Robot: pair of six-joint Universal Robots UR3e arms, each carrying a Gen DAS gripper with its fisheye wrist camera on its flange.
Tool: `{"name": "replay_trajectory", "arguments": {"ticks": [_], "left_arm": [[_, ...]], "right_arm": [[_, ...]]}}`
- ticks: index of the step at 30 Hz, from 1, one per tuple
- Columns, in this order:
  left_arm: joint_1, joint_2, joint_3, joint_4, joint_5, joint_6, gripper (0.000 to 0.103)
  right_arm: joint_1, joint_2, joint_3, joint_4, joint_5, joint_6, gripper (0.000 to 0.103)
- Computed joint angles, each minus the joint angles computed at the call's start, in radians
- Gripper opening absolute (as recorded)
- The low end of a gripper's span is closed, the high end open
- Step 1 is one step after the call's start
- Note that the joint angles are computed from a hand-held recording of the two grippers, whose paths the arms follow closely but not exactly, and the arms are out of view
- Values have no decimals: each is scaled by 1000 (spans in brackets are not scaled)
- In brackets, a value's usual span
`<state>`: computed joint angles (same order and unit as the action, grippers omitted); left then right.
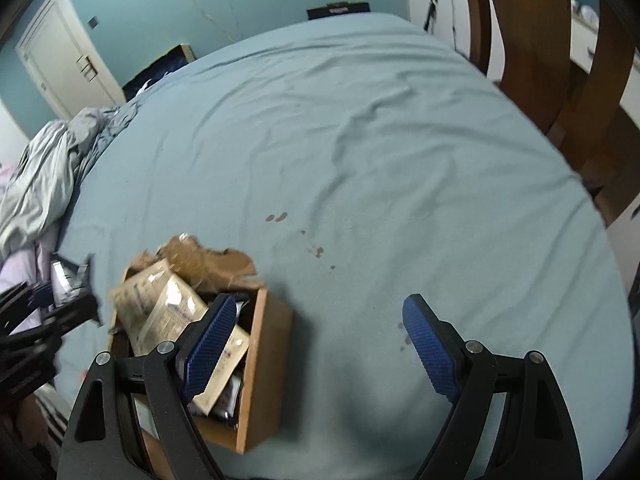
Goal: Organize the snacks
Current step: 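Carry the packet over the cardboard box and open the left gripper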
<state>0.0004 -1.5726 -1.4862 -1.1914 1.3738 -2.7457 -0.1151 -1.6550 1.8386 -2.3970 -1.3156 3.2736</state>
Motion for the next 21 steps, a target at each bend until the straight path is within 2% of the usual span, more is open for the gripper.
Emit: {"name": "replay_trajectory", "arguments": {"ticks": [1,2,3,5,6,8,12,15,21], "left_arm": [[0,-7,18,-31,-13,13,52],[-1,-13,35,-58,-28,18,63],[0,-11,42,-77,-44,24,78],[-19,3,24,-15,-21,12,96],[-29,22,-12,41,6,6,99],[-47,30,-37,118,59,0,99],[-66,19,-43,178,125,-22,100],[-67,22,-57,203,158,-27,100],[-57,-11,-27,175,177,-46,100]], "right_arm": [[-15,-45,26,8,24,-17,85],[-24,-73,48,8,46,-25,85],[-35,-105,74,8,73,-33,85],[-71,-172,127,13,129,-58,85],[-91,-196,148,16,150,-72,85],[-106,-221,176,21,163,-83,85],[-112,-186,145,57,173,-106,85],[-62,-138,100,50,117,-78,85],[58,-40,-3,68,-24,-61,85]]}}
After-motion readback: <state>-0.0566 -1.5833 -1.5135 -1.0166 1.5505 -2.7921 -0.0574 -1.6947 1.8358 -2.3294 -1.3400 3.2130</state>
